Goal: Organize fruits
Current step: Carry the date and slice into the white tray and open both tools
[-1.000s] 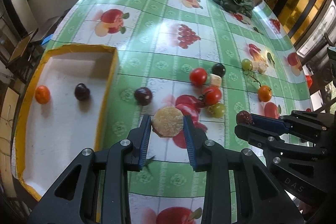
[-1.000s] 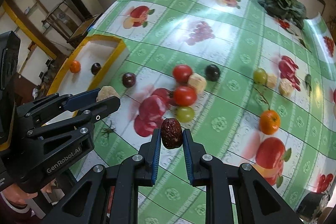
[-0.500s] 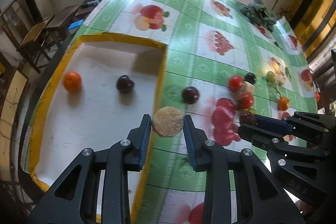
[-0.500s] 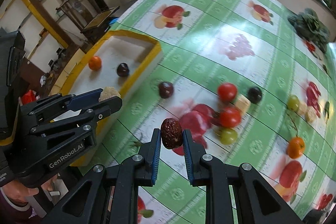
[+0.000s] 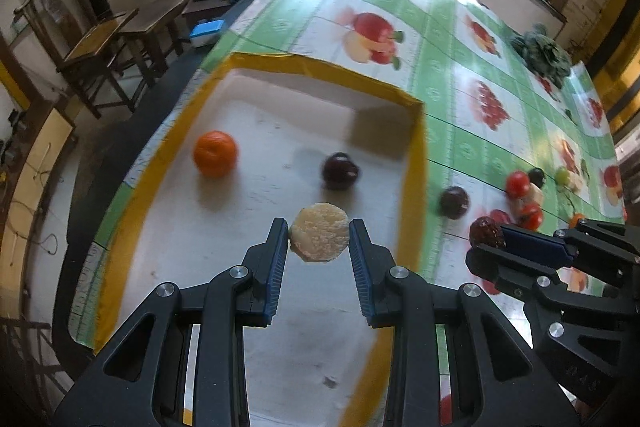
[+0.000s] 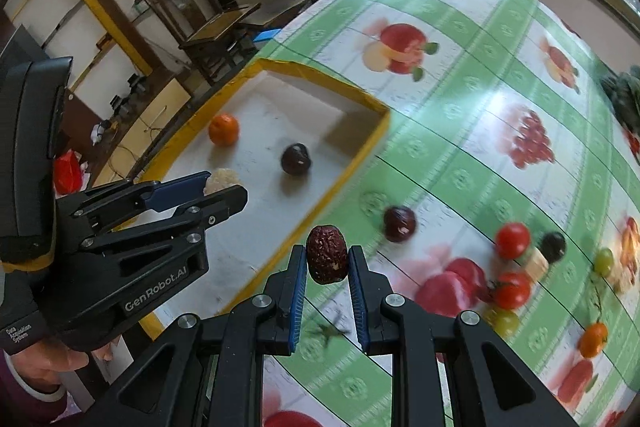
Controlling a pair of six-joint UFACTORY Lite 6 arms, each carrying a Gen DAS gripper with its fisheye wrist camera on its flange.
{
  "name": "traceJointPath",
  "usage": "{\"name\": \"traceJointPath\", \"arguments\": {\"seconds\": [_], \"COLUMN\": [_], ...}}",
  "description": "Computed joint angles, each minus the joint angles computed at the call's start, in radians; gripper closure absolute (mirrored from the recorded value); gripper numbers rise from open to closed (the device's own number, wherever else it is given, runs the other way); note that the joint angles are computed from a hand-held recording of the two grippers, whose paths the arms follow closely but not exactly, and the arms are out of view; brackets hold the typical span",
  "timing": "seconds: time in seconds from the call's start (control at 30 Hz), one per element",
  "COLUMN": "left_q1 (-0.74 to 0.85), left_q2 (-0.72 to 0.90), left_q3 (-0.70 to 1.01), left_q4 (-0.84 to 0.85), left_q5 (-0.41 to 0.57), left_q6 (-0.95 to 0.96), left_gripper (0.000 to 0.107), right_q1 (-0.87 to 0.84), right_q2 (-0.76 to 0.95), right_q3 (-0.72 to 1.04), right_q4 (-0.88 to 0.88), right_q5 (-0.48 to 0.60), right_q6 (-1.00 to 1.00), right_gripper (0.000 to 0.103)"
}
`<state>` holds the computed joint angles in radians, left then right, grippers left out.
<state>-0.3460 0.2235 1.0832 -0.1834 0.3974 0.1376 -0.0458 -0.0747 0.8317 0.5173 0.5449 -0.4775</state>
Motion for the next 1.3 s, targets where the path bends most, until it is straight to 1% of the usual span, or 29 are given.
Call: {"name": "traceJointPath", "arguments": {"seconds": [0.17, 0.43, 0.7, 0.97, 1.13, 1.3], "left_q1": [0.058, 0.118, 0.155, 0.161, 0.172, 0.165], "left_q2": [0.051, 0.133, 0.194, 0.223, 0.229, 0.224], "left_q3": [0.036, 0.059, 0.096, 0.107, 0.113, 0.108], "left_q4": [0.005, 0.016, 0.016, 0.013, -0.022, 0.022], "left_q5": [0.001, -0.013, -0.021, -0.035, -0.029, -0.034], "left_q6": [0.019, 0.033, 0.042, 0.054, 0.087, 0.053], "left_gripper": [0.077, 0.077, 0.077, 0.077, 0.076, 0.074], "right_q1": [0.063, 0.129, 0.176, 0.196, 0.211, 0.227], "right_q2": [0.093, 0.234, 0.358, 0.434, 0.468, 0.508], "right_q3": [0.070, 0.177, 0.272, 0.313, 0.330, 0.361], "right_q4": [-0.012, 0.031, 0.015, 0.000, -0.004, -0.008], "right_q5": [-0.029, -0.063, -0.069, -0.073, -0.085, -0.095], "right_q6": [0.030, 0.041, 0.064, 0.075, 0.083, 0.082], "right_gripper": [0.083, 0.083, 0.083, 0.083, 0.083, 0.083]}}
